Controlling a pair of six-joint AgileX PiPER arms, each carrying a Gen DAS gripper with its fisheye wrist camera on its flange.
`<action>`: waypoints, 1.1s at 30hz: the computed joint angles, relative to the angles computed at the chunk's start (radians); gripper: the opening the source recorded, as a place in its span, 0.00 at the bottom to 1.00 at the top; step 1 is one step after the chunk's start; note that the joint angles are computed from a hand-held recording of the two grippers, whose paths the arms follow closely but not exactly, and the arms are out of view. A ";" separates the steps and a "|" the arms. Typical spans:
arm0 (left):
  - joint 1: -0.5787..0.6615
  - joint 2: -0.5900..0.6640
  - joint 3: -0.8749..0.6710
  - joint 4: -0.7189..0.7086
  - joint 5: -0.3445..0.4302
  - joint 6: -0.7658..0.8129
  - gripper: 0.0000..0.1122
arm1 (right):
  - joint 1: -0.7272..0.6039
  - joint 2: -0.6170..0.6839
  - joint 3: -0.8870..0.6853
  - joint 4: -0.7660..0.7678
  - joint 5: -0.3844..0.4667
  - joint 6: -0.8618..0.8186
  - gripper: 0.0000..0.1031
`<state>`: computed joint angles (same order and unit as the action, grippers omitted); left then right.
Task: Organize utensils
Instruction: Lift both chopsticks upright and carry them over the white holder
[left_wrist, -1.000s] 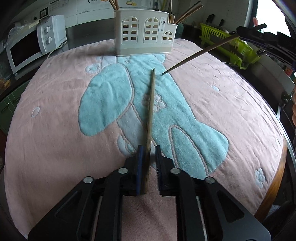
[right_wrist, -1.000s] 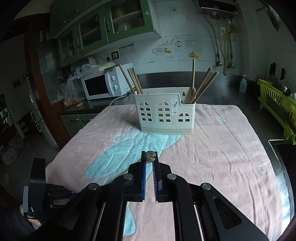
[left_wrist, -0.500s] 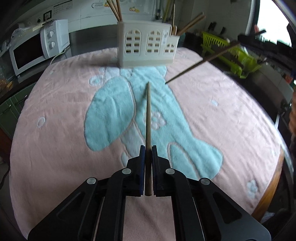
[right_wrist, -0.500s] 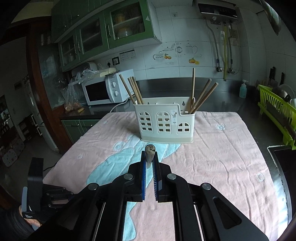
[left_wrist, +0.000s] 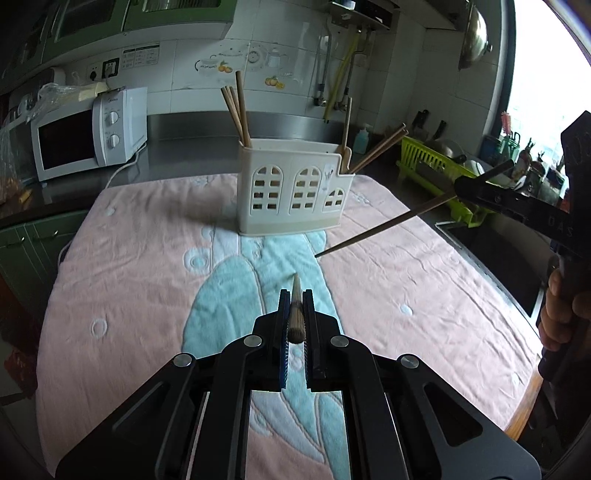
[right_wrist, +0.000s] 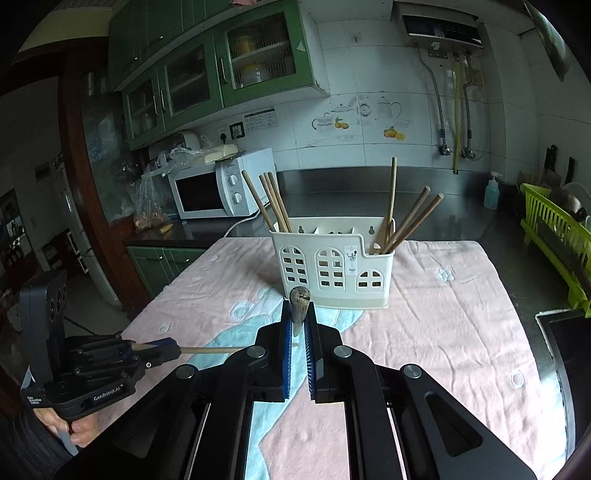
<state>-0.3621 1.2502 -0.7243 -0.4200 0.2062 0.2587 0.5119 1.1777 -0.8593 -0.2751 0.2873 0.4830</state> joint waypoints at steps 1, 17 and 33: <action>0.005 0.008 -0.020 -0.002 0.008 0.004 0.04 | -0.013 0.006 -0.012 0.052 0.003 -0.059 0.06; 0.002 0.148 -0.484 0.279 0.191 -0.231 0.04 | -0.299 0.193 -0.496 0.553 0.352 -0.724 0.06; -0.020 0.467 -1.128 0.646 0.321 -0.579 0.04 | -0.413 0.417 -0.881 0.607 0.515 -0.810 0.06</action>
